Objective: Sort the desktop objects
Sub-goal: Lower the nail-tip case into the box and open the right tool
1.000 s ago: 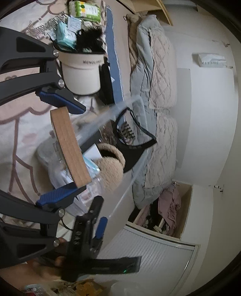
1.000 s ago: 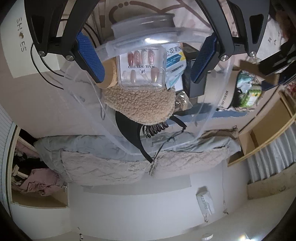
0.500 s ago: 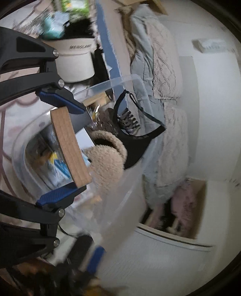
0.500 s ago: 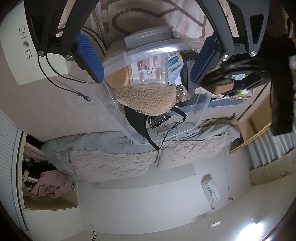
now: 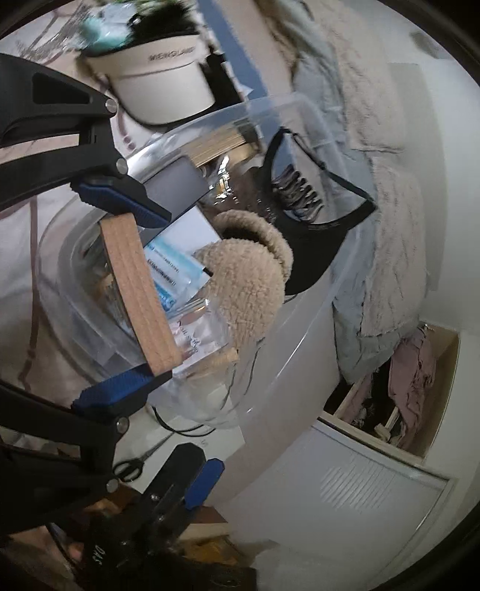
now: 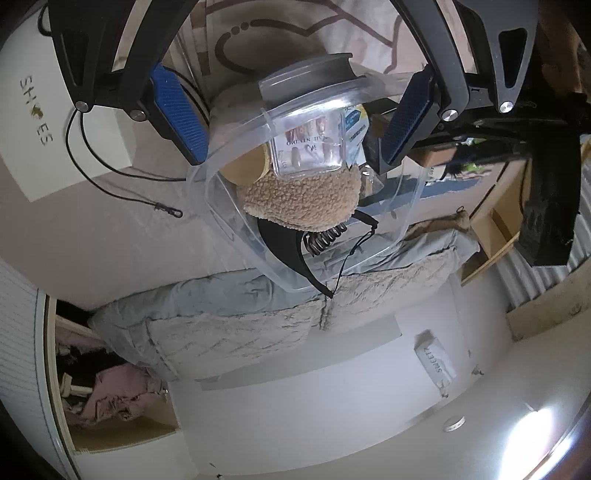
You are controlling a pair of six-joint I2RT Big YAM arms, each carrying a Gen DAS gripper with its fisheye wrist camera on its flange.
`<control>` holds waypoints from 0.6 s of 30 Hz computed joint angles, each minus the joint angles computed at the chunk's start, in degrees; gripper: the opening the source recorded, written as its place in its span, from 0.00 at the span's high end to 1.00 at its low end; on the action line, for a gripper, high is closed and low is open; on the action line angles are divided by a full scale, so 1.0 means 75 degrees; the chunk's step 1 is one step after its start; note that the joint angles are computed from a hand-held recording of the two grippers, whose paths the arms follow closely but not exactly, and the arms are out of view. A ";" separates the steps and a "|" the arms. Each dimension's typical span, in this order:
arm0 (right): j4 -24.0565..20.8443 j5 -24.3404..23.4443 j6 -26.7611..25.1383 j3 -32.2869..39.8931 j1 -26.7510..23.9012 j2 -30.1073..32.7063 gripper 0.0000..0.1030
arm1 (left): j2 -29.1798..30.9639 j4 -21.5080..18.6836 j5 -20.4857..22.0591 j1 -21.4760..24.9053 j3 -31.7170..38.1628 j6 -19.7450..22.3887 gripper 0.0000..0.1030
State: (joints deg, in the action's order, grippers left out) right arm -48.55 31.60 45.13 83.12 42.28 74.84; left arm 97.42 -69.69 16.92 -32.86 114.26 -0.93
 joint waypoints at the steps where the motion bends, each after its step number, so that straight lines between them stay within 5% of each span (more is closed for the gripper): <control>1: 0.0012 -0.0021 0.0019 -0.0013 -0.0003 -0.0017 0.08 | 0.0033 -0.0074 -0.0058 -0.0027 0.0036 -0.0057 0.27; 12: -0.0155 0.0041 0.0059 0.0058 0.0036 -0.0003 0.08 | 0.0439 -0.1225 -0.0519 -0.0223 0.0663 0.0252 0.27; 18: -0.0312 0.0046 0.0039 0.0152 0.0080 0.0063 0.08 | 0.0067 -0.0458 -0.1062 -0.0260 0.0147 0.0210 0.09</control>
State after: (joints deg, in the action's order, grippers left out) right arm -50.89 31.95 45.42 84.25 42.88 75.31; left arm 97.93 -73.13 8.95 -34.82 115.36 0.64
